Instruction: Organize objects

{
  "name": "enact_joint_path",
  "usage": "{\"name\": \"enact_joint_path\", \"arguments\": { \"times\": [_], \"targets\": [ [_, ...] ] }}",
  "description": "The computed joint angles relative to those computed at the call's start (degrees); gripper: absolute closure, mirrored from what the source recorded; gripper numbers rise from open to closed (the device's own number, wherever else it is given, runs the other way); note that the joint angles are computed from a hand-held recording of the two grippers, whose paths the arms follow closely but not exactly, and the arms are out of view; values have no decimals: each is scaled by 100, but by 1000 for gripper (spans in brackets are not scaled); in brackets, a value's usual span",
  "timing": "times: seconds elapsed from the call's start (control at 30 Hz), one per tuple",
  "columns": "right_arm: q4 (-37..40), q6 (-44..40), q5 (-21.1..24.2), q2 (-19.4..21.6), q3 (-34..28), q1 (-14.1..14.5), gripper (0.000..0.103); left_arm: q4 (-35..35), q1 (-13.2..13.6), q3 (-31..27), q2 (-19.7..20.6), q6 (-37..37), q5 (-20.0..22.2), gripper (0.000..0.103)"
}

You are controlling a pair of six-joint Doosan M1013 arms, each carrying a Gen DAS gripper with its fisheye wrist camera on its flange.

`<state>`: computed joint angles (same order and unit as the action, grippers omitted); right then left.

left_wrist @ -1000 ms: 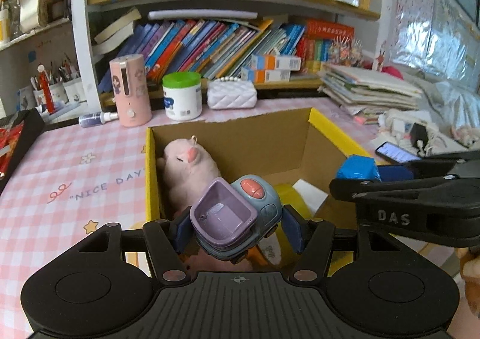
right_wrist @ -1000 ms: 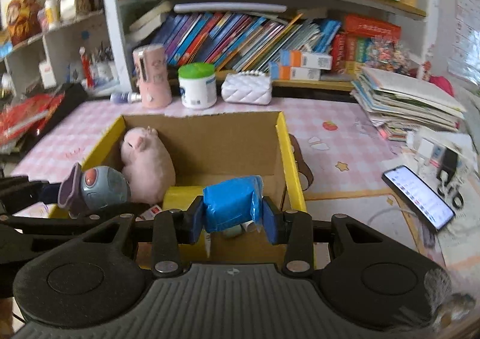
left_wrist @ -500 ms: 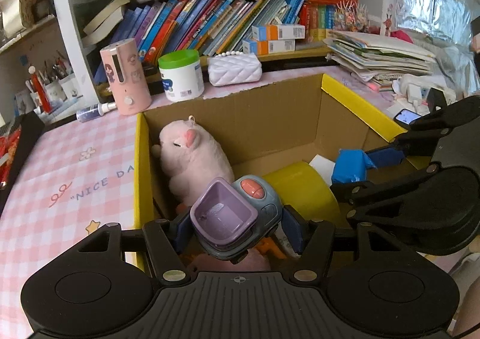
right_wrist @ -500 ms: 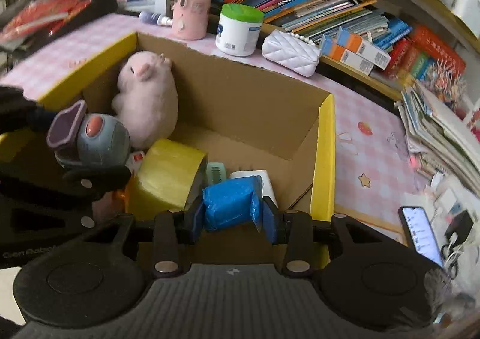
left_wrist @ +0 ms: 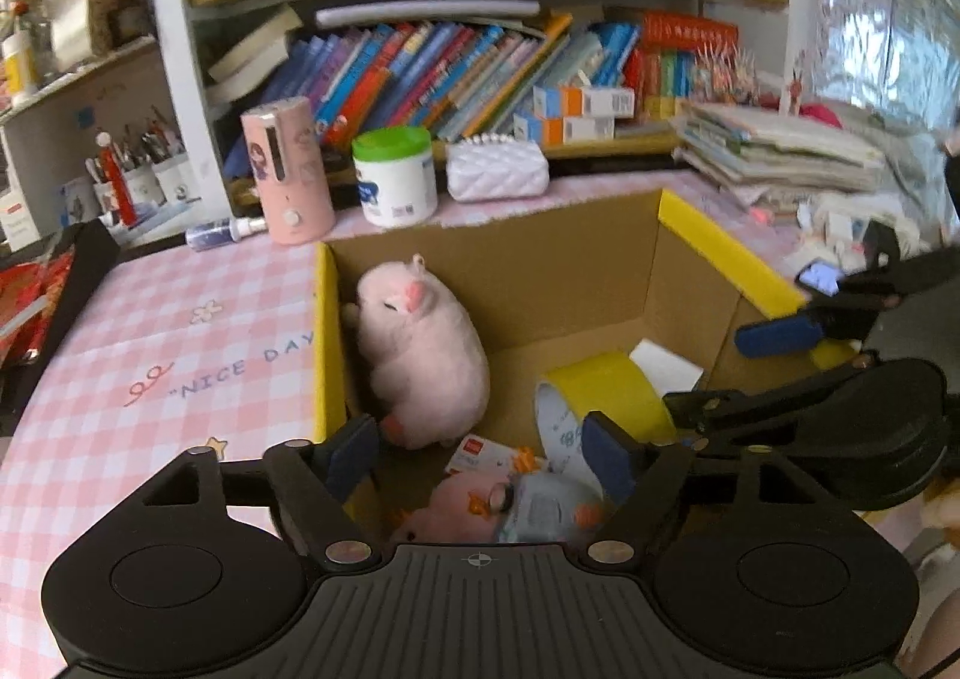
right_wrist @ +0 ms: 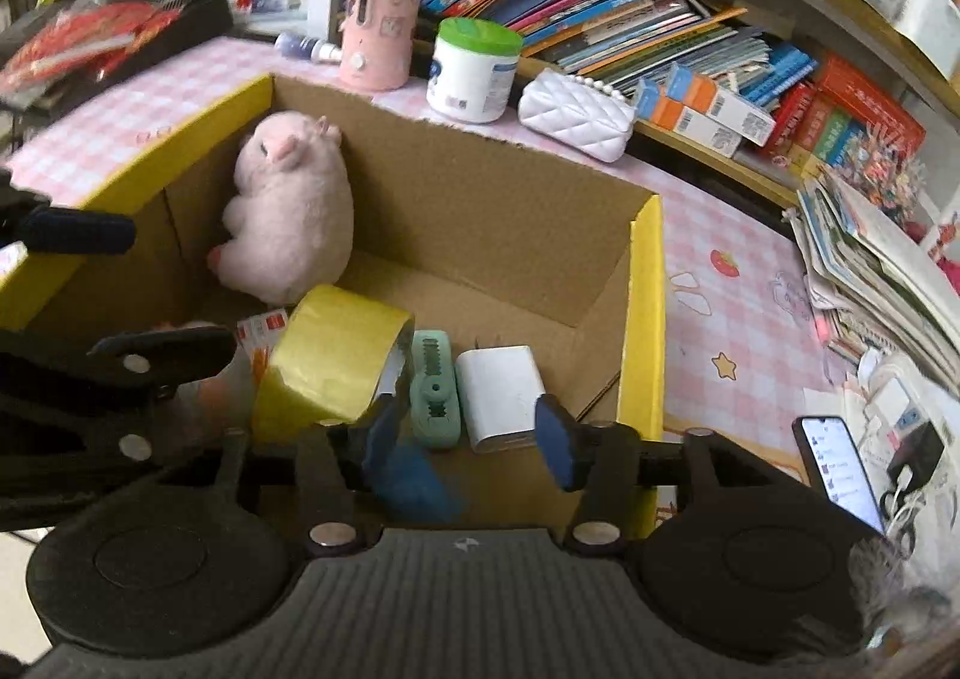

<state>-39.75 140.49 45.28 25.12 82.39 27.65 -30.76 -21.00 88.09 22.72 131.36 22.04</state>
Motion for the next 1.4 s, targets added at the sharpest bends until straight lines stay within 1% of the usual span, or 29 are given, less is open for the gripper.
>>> {"name": "enact_joint_path", "arguments": {
  "times": [0.13, 0.2, 0.33, 0.37, 0.4, 0.43, 0.5, 0.57, 0.67, 0.77, 0.8, 1.0, 1.17, 1.4],
  "targets": [
    [-504, 923, -50, -133, 175, 125, 48, -587, 45, 208, -174, 477, -237, 20],
    [-784, 1449, -5, -191, 242, 218, 43, -864, 68, 353, -283, 709, -420, 15],
    [-1454, 2520, 278, -257, 312, 471, 36, -1272, 141, 584, -466, 1010, -636, 11],
    [-1572, 2737, 365, -261, 314, 528, 32, -1392, 157, 647, -509, 1120, -703, 9],
    [-1676, 2958, 463, -258, 307, 595, 30, -1565, 180, 722, -559, 1281, -778, 8],
    [-1737, 3141, 553, -255, 298, 653, 29, -1644, 201, 782, -604, 1357, -820, 8],
    [-1792, 3467, 751, -234, 257, 774, 22, -1663, 258, 906, -696, 1368, -883, 7],
    [-1798, 3716, 934, -196, 201, 892, 20, -1675, 320, 1020, -778, 1383, -933, 5],
    [-1796, 4010, 1217, -108, 95, 1068, 15, -1341, 411, 1176, -890, 1093, -1000, 4],
    [-1822, 4247, 1435, -39, 22, 1233, 13, -708, 499, 1296, -980, 541, -969, 4],
    [-1836, 4305, 1536, -11, -13, 1295, 11, -623, 534, 1339, -1008, 464, -941, 4],
    [-1786, 4469, 1778, 84, -146, 1576, 7, -728, 778, 1561, -1183, 592, -624, 3],
    [-1690, 4465, 1872, 165, -254, 1786, 4, -301, 892, 1708, -1299, 268, -518, 3],
    [-1555, 4385, 1991, 300, -415, 2015, 0, 57, 1026, 1851, -1419, -1, -358, 3]
  ]
}}
